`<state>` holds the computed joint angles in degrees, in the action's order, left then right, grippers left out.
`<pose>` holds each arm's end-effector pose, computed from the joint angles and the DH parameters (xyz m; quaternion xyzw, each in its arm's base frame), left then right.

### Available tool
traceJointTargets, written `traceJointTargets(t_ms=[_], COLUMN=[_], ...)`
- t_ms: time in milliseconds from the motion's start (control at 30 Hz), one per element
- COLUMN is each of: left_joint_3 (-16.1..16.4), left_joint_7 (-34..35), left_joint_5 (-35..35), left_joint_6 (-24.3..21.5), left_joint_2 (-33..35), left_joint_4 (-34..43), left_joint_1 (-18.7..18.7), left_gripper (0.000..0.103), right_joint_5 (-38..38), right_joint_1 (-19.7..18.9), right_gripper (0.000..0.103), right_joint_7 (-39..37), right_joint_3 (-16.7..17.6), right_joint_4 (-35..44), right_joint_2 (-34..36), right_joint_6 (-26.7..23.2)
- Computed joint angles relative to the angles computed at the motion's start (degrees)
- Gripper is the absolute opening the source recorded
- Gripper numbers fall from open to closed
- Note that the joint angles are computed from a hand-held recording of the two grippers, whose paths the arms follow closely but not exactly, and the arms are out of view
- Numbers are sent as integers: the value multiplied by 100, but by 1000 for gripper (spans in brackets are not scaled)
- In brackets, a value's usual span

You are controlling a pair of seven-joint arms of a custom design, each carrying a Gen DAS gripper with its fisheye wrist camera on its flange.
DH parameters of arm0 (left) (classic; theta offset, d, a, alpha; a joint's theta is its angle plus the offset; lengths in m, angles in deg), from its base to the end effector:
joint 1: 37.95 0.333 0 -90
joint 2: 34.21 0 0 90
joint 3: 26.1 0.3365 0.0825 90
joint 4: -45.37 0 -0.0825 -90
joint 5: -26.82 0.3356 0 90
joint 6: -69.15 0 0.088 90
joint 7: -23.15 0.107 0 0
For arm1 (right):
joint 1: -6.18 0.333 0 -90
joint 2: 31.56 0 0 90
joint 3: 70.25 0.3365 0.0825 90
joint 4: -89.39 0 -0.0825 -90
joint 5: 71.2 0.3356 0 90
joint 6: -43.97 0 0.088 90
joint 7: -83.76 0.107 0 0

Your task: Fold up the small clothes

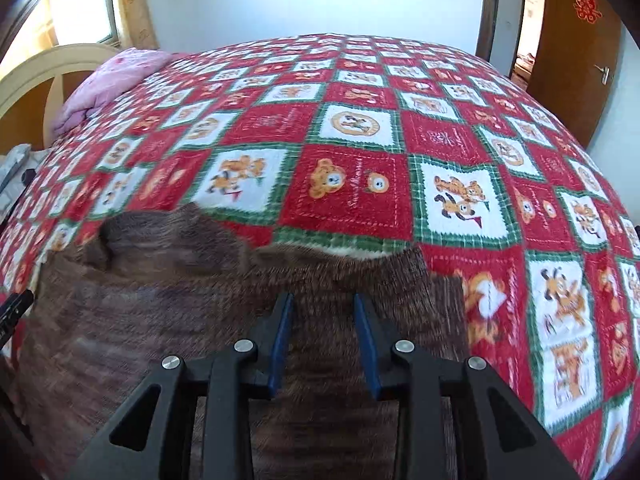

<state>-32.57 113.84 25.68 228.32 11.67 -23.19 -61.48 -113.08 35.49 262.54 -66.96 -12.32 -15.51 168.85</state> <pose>0.6892 -0.3570 0.4323 -0.4899 0.7827 -0.3488 0.1605 0.5314 0.3061 0.4633 -0.4481 0.8407 -0.2709 0.1377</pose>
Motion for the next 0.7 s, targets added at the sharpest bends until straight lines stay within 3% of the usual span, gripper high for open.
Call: traceJointTargets(t_ms=[100,267,300,333,433,500,567,667,700], left_joint_3=[-707,-1415,-1398,-1181,14,725,820,560,307], left_joint_7=[504,1400,1649,1609,1154,738,618,572,677], left_joint_5=[-560,-1281,-1441,-1306,-609,-107,180,263,153], left_joint_6=[454,1149,1288,1379,1583,1453,1229,1365,1395], left_joint_2=[-535,-1317,-1502,-1638,-1907,-1946,-1977,-2128,-2174], left_joint_4=[-1038,-2500,-2804,-3009,-3405,-3457,-3488,-3758,-3852], left_joint_1=[598,1219,1195,1010,-14,-595,-649,-348,-102], left_gripper=[91,92,94,98,99,99,99,103,103], right_joint_5=[-175,-327,-309,-206,-39,14,20,-247,-32], right_joint_1=[223,522,514,521,652,753,818,893,841], right_gripper=[33,34,34,34,34,35,35,36,39], right_joint_7=[152,786,871,914,724,748,1018,1180,904], right_joint_3=[146,525,579,652,845,904,934,989,968], right_joint_4=[-317,-1139,-1303,-1470,-1455,-1447,-1463,-1448,-1402], right_joint_2=[-312,-1004,-1099,-1178,-1030,-1025,-1133,-1160,-1055], right_joint_6=[-87,-557,-492,-439,-988,-1218,-1323,-1300,-1191])
